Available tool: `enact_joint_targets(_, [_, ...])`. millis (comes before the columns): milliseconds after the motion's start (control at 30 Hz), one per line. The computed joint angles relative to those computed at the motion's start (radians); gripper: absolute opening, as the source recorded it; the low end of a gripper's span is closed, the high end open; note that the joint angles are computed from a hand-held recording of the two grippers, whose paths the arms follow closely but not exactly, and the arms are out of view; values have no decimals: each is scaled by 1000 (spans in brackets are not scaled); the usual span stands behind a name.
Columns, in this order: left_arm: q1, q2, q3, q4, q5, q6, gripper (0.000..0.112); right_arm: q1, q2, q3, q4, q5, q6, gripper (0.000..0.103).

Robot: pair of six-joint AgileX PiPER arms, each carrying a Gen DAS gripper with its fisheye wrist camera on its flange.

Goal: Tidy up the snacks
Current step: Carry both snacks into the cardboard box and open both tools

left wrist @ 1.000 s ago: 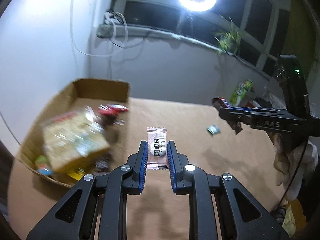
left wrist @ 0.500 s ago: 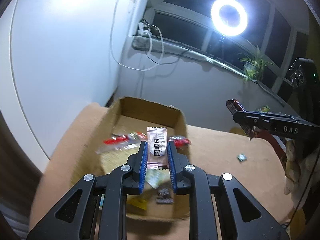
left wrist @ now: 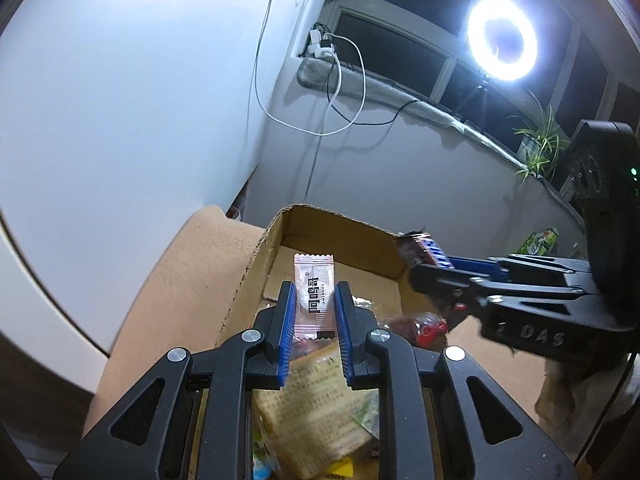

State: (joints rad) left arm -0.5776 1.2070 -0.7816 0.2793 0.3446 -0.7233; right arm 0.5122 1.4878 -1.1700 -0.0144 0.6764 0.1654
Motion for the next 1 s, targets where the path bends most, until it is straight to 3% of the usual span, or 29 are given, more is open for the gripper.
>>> enact_joint_targets(200, [23,27,-7,-42,-6,52,18,9,58,-42,-15,7,12,29])
enact_joint_targets(567, [-5,46,-28,44,30,-24,19,4,89,-51,-16,8,21,31])
enact_joint_targets(600, [-9,46,-30,54,37,-35,19,7,87,-50,-22,8,26,33])
enact_joint_targets(667, [-17,44,-32,83,50,-62,24,12,79,-48,-48,6,49,54])
enact_joint_targets(700, [-21,42,-31,102,54,-82,28,15,71,-44,-62,-1,61,59])
enact_joint_targets(900, [-22,35,-30,107,63,-87,29,25,51,-43,-102,13,90,64])
enact_joint_targets(1000, [-36,21,-27,149,76,-128,29,25,23,-27,-118,10,105,74])
